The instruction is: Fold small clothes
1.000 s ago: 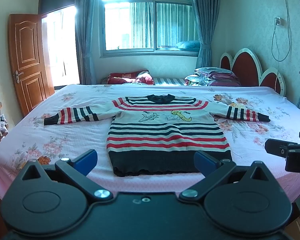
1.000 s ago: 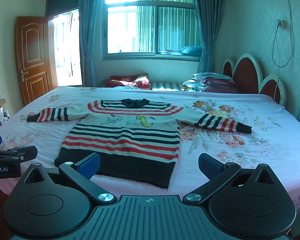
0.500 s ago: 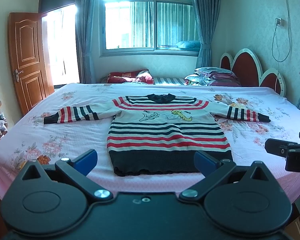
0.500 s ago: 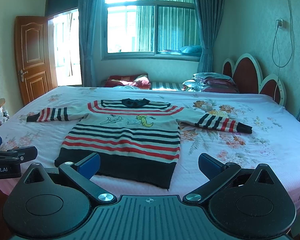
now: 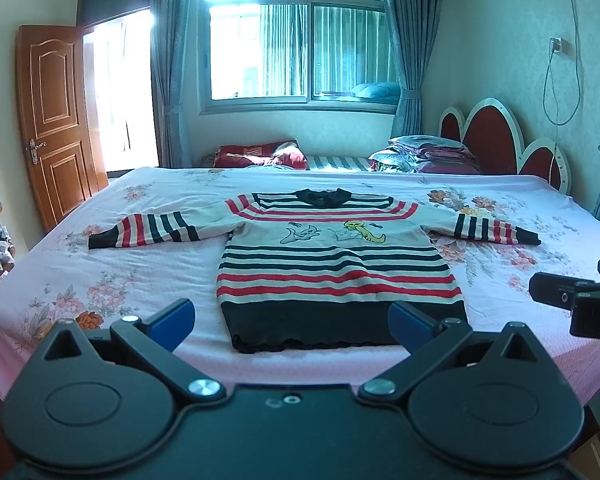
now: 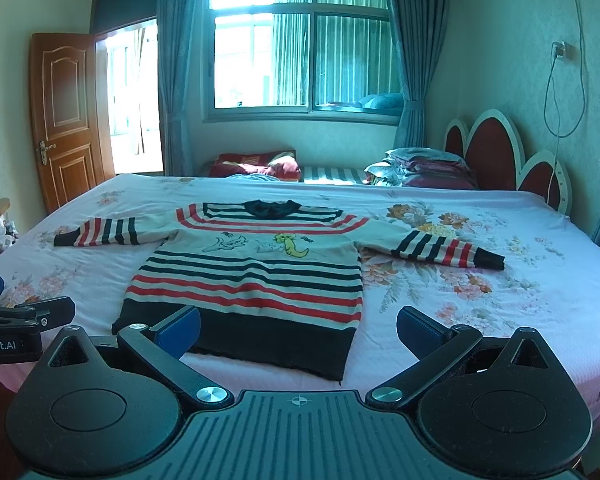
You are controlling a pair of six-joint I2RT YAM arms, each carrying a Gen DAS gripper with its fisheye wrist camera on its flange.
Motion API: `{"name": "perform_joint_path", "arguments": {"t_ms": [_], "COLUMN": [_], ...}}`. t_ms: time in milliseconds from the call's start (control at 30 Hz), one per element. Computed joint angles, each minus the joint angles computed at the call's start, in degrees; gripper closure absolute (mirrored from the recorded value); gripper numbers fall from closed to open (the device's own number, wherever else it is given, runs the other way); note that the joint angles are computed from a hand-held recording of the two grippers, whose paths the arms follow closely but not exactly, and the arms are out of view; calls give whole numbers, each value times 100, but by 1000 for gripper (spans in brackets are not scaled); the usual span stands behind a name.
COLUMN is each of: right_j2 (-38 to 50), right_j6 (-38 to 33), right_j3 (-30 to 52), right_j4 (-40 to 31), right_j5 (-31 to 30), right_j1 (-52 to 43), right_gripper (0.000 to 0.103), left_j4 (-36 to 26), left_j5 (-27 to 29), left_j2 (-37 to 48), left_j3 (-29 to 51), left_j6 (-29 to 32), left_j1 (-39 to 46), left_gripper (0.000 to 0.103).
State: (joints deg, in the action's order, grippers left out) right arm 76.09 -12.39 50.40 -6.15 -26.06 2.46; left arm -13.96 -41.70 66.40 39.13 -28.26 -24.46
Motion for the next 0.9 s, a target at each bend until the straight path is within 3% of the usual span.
{"name": "perform_joint_path", "arguments": {"t_ms": [533,733,900], "right_j2": [-6,495,1428], "right_j6": [100,205,345], "right_j3": [-49,228,881], "right_j4": [103,343,614], "right_j5": [119,220,331], "right_j1": [78,67,49], "right_gripper": [0,0,0], "left_j4": [134,664,1310], "left_j5": [138,611,917], "left_j2": [-26,462,1198], "left_j3": [-93,58,390], "left_j6": [142,464,707], "left_j1": [124,551,967], "left_gripper": [0,0,0]}}
